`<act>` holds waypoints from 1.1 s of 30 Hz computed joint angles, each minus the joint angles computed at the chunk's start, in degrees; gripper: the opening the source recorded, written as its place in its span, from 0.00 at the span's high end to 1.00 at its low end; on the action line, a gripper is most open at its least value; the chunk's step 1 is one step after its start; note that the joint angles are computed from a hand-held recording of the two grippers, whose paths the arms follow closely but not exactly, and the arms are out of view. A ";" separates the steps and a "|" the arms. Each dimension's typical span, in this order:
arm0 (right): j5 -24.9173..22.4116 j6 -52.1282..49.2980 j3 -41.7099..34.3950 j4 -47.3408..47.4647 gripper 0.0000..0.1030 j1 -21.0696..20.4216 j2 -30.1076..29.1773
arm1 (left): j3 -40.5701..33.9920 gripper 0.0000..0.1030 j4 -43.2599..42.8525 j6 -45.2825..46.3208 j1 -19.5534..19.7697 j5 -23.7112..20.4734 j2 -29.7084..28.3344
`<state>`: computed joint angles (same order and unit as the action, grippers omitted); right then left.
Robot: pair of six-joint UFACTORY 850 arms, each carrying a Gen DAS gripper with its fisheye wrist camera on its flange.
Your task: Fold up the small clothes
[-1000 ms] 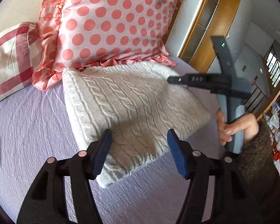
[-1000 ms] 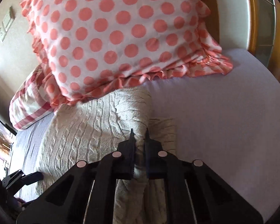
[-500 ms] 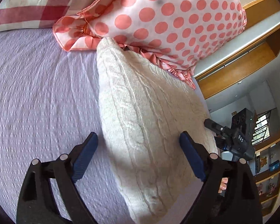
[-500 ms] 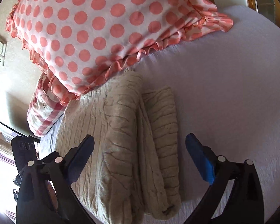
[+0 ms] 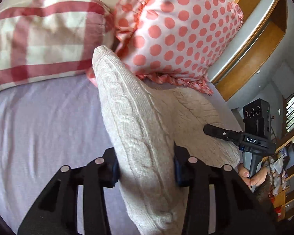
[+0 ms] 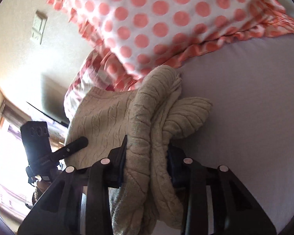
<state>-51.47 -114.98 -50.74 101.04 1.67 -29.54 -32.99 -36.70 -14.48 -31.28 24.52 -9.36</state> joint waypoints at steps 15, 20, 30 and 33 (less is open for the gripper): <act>7.64 -14.32 8.33 14.38 0.06 8.40 5.66 | -0.75 0.36 -15.51 11.28 -4.55 4.63 -2.32; 6.73 -23.57 13.57 23.15 0.06 8.51 10.72 | -2.00 0.36 -29.97 23.88 -9.00 8.07 -2.46; 10.71 -56.79 25.92 58.89 0.01 14.09 13.90 | 0.15 0.05 -72.34 48.09 -24.68 14.13 -2.85; 11.51 -59.32 25.78 62.43 0.01 15.18 12.00 | -1.28 0.03 -77.58 52.62 -24.66 14.65 -5.52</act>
<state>-39.96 -174.30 -24.97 163.47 16.85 -17.54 -34.27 -114.28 38.15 -55.94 39.16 -14.88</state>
